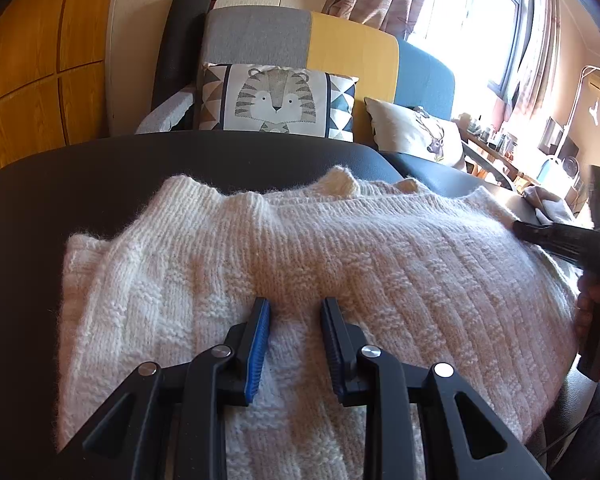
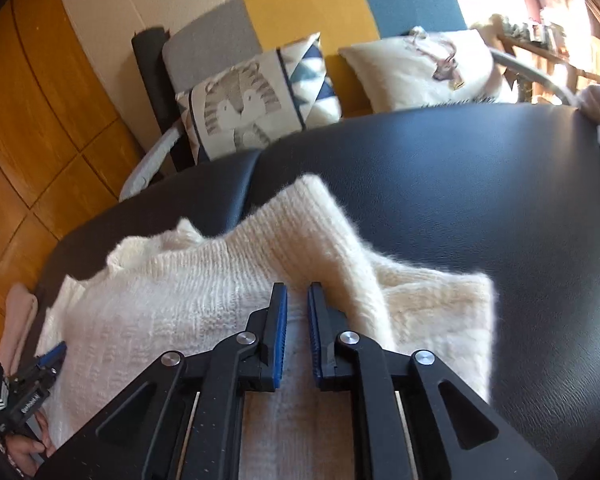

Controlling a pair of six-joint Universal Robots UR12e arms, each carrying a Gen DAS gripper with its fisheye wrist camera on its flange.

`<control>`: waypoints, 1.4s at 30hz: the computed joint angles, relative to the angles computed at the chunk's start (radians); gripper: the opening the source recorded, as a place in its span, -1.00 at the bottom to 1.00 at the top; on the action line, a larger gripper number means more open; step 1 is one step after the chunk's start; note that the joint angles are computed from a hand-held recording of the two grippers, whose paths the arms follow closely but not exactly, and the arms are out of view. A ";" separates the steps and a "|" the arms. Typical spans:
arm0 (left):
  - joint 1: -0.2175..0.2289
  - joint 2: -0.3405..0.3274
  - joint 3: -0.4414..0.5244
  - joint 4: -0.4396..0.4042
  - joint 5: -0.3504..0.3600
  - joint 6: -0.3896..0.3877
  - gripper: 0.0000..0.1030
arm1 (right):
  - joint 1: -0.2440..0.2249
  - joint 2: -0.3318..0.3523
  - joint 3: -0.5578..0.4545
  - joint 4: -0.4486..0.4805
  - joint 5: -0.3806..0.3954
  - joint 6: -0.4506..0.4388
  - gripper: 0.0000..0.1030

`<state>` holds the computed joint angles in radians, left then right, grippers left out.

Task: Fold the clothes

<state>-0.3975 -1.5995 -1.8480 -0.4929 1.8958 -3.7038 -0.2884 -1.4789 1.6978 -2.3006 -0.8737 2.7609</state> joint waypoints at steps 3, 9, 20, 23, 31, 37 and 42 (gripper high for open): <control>-0.002 -0.001 0.000 0.003 0.005 0.000 -0.48 | -0.028 -0.047 0.042 -0.009 0.043 -0.021 -0.74; -0.009 -0.006 0.006 -0.007 0.024 0.005 -0.48 | -0.045 -0.072 0.069 0.064 -0.008 -0.097 -0.82; -0.012 -0.006 0.008 -0.008 0.028 0.003 -0.48 | -0.071 -0.054 0.078 0.015 0.001 0.010 -0.95; -0.009 -0.004 0.004 0.000 0.021 -0.001 -0.47 | -0.114 -0.079 0.088 0.077 0.100 0.057 -0.68; -0.006 -0.003 0.002 0.003 0.018 0.001 -0.47 | -0.219 -0.153 0.130 0.242 0.147 0.003 0.26; -0.016 -0.010 0.014 -0.017 0.047 0.007 -0.46 | -0.232 -0.167 0.141 0.336 0.181 -0.163 0.24; -0.032 -0.020 0.032 -0.049 0.093 0.017 -0.45 | -0.213 -0.141 0.137 0.300 0.185 -0.068 0.24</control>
<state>-0.4297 -1.6199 -1.8163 -0.5418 1.9888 -3.6867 -0.5009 -1.6204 1.8352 -2.0004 -0.6886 2.6924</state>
